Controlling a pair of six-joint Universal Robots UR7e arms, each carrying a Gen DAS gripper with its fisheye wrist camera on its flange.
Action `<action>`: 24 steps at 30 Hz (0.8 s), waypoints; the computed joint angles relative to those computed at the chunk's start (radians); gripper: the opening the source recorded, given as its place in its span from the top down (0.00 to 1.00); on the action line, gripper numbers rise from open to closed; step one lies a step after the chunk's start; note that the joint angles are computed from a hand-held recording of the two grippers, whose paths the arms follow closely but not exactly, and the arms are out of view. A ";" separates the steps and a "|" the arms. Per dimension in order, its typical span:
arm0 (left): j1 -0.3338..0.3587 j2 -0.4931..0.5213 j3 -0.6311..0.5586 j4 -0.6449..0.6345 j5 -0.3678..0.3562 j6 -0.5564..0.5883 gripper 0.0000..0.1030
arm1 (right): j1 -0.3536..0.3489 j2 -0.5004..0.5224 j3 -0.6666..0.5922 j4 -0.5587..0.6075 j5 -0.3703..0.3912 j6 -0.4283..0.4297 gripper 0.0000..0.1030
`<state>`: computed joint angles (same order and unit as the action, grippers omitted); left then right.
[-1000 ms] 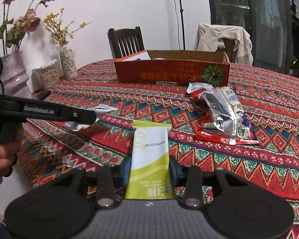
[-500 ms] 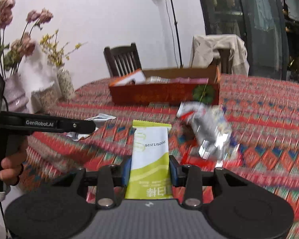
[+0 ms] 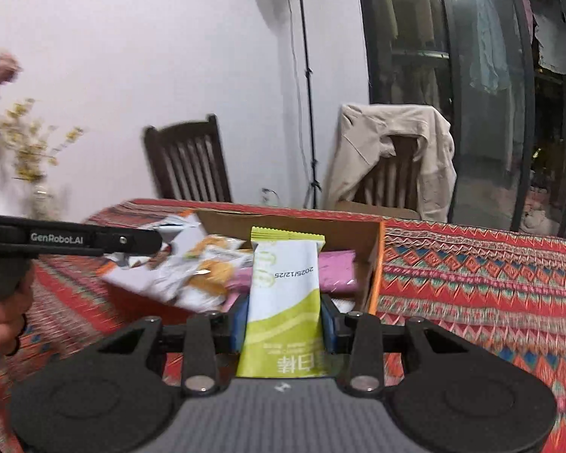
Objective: Organize snacks
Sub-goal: 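Carry both packets into the cardboard box and open both tools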
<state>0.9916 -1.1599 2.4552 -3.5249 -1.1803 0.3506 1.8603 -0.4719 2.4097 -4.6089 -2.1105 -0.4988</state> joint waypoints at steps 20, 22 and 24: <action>0.019 0.163 -0.055 0.050 0.004 -0.094 0.59 | -0.115 0.011 -0.317 0.376 -0.108 -0.006 0.52; 0.021 0.178 -0.060 0.054 -0.001 -0.125 0.49 | -0.109 0.002 -0.293 0.330 -0.094 0.010 0.47; 0.036 0.156 -0.058 0.082 -0.052 -0.146 0.37 | -0.101 -0.018 -0.259 0.282 -0.090 0.016 0.46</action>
<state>1.0278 -1.0040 2.3972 -3.4425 -1.2321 0.2044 1.7597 -0.4896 2.1510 -4.3270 -2.2009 -0.4826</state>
